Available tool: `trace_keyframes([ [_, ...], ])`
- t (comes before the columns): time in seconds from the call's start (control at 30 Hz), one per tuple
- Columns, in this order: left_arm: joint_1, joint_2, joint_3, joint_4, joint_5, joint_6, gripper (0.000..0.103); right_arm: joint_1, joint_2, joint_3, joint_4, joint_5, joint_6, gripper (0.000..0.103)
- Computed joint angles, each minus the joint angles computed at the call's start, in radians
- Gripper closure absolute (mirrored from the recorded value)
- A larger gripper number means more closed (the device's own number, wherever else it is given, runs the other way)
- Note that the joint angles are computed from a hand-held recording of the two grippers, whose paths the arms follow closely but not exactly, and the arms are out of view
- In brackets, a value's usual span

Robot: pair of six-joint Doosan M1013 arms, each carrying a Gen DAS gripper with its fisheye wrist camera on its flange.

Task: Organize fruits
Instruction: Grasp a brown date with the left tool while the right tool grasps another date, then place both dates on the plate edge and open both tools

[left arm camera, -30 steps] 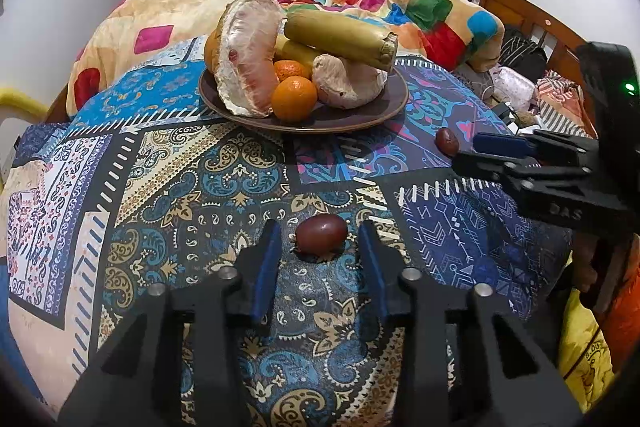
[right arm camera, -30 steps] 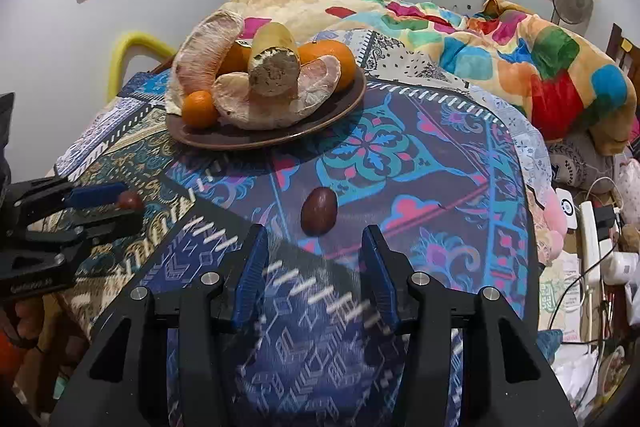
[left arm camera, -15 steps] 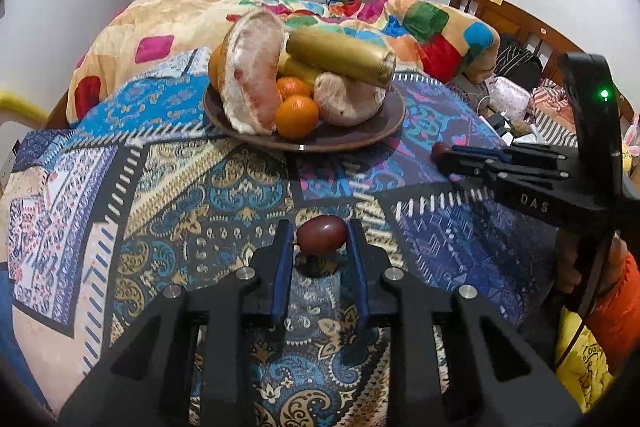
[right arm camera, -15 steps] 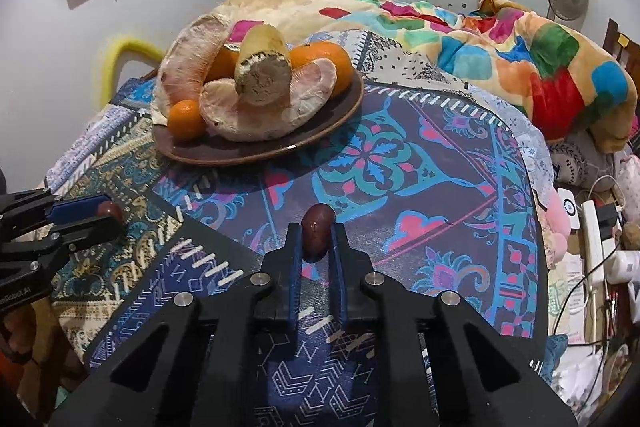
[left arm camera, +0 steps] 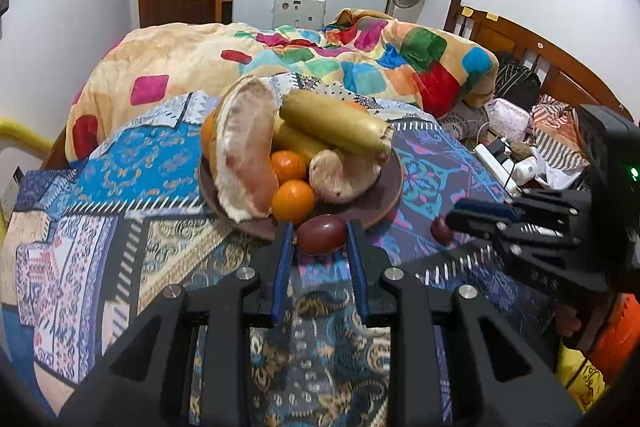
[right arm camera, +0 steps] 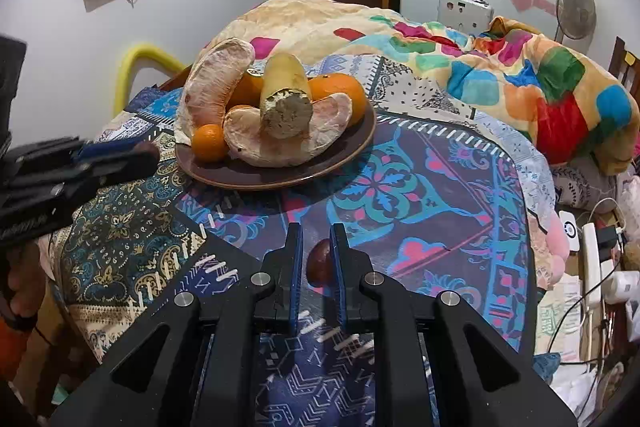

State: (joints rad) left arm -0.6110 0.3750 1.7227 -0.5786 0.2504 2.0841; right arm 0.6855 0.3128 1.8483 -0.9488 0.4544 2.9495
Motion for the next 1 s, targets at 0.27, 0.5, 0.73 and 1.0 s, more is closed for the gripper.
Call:
trace_keyframes([
  [0.27, -0.021, 0.046, -0.06, 0.19, 0.013, -0.161, 0.076, -0.006, -0.016, 0.024, -0.004, -0.013, 0.004, 0.09],
  [0.5, -0.038, 0.065, -0.074, 0.368, -0.007, -0.317, 0.076, -0.008, 0.005, -0.003, 0.097, 0.0, -0.117, 0.077],
  [0.73, -0.041, 0.068, -0.076, 0.391, -0.014, -0.324, 0.074, -0.016, 0.033, -0.026, 0.175, 0.015, -0.198, 0.067],
  [1.0, -0.033, 0.065, -0.074, 0.255, -0.002, -0.198, 0.063, -0.02, 0.032, -0.031, 0.176, 0.017, -0.182, 0.088],
])
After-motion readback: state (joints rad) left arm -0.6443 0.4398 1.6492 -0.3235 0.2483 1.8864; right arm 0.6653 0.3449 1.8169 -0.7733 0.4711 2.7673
